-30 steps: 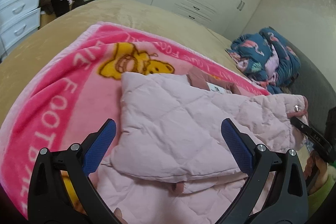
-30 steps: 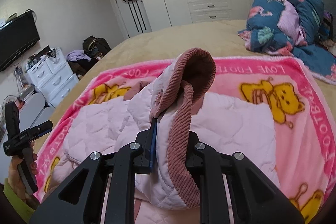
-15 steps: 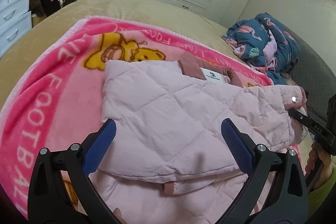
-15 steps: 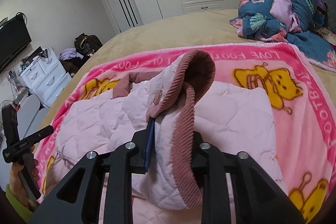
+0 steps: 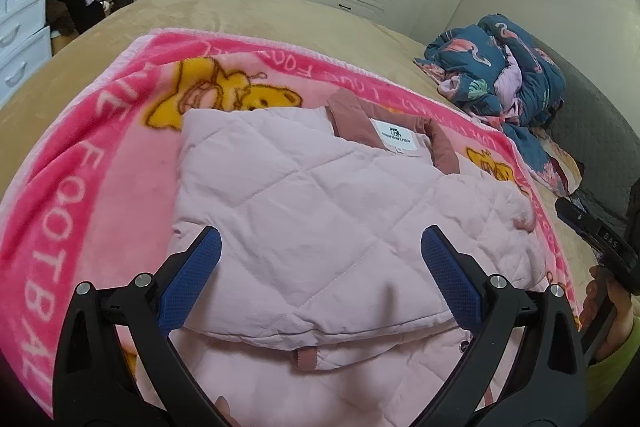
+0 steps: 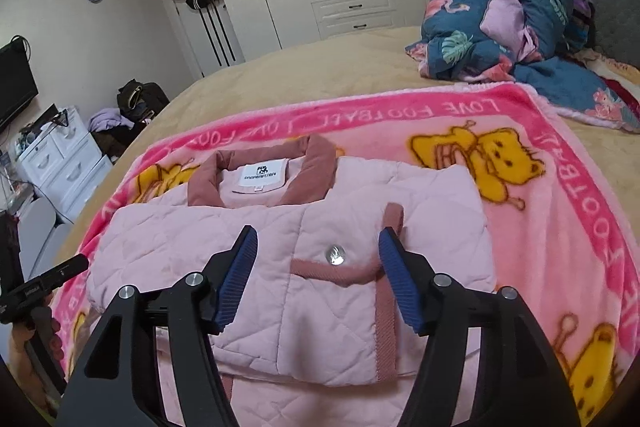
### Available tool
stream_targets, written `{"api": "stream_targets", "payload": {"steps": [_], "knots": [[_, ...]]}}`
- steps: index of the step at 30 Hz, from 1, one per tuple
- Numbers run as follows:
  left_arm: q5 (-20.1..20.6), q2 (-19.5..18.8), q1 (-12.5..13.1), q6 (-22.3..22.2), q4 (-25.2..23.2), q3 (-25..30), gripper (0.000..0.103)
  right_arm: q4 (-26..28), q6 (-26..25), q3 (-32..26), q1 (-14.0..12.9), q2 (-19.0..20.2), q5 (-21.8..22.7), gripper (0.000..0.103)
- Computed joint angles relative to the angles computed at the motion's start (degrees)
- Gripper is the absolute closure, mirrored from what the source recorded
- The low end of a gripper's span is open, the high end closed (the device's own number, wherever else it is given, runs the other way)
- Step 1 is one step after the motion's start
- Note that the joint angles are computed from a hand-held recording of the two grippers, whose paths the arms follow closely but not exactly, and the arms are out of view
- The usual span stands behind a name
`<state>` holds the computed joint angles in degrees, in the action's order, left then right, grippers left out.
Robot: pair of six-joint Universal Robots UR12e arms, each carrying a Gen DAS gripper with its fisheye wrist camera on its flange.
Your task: Fold large clothes
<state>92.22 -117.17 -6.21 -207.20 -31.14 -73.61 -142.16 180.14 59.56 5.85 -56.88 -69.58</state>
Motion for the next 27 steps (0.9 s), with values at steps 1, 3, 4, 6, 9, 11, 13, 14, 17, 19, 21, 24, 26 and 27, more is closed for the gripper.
{"api": "stream_targets", "payload": {"steps": [1, 3, 4, 6, 9, 11, 13, 14, 17, 19, 21, 24, 26, 27], "knots": [[-0.3, -0.1, 0.0, 0.1, -0.1, 0.0, 0.01, -0.1, -0.2, 0.1, 0.0, -0.1, 0.2, 0.04], [-0.3, -0.3, 0.0, 0.3, -0.7, 0.3, 0.01, -0.1, -0.9, 0.4, 0.1, -0.3, 0.8, 0.04], [-0.5, -0.4, 0.0, 0.2, -1.3, 0.4, 0.011, -0.1, -1.5, 0.5, 0.2, -0.4, 1.1, 0.04], [-0.8, -0.5, 0.1, 0.0, -2.1, 0.4, 0.011, 0.0, -2.9, 0.5, 0.5, -0.5, 1.7, 0.039], [-0.9, -0.7, 0.2, -0.1, -3.6, 0.4, 0.011, 0.8, -4.3, 0.3, 0.9, -0.5, 2.9, 0.039], [-0.9, -0.6, 0.3, -0.3, -4.2, 0.2, 0.011, 2.6, -5.7, -0.4, 1.3, -0.3, 3.8, 0.028], [-0.7, -0.7, 0.5, -0.6, -5.5, 0.2, 0.011, 2.9, -7.2, -0.5, 1.8, -0.3, 4.0, 0.024], [-0.6, -0.8, 0.5, -0.6, -6.0, 0.2, 0.011, 3.4, -8.3, -0.7, 2.1, -0.2, 4.0, 0.024], [-0.5, -0.9, 0.6, -1.0, -7.2, 0.1, 0.011, 5.7, -11.1, -1.7, 2.9, 0.2, 4.2, 0.023], [-0.6, -1.0, 0.7, -0.8, -7.6, 0.0, 0.011, 7.5, -12.5, -2.5, 3.3, 0.6, 4.6, 0.02], [-0.6, -1.0, 0.7, -0.8, -7.6, 0.0, 0.011, 9.2, -13.6, -3.5, 3.9, 1.1, 4.1, 0.02], [-0.7, -1.0, 0.7, -0.7, -7.8, -0.1, 0.011, 12.4, -14.8, -5.2, 4.5, 2.0, 4.3, 0.02], [-0.9, -0.9, 0.8, -0.8, -7.9, -0.1, 0.011, 14.0, -15.7, -5.8, 4.9, 2.4, 3.9, 0.02], [-0.9, -0.9, 0.8, -0.8, -7.9, -0.1, 0.011, 14.8, -16.1, -6.1, 5.0, 2.6, 3.5, 0.02]]}}
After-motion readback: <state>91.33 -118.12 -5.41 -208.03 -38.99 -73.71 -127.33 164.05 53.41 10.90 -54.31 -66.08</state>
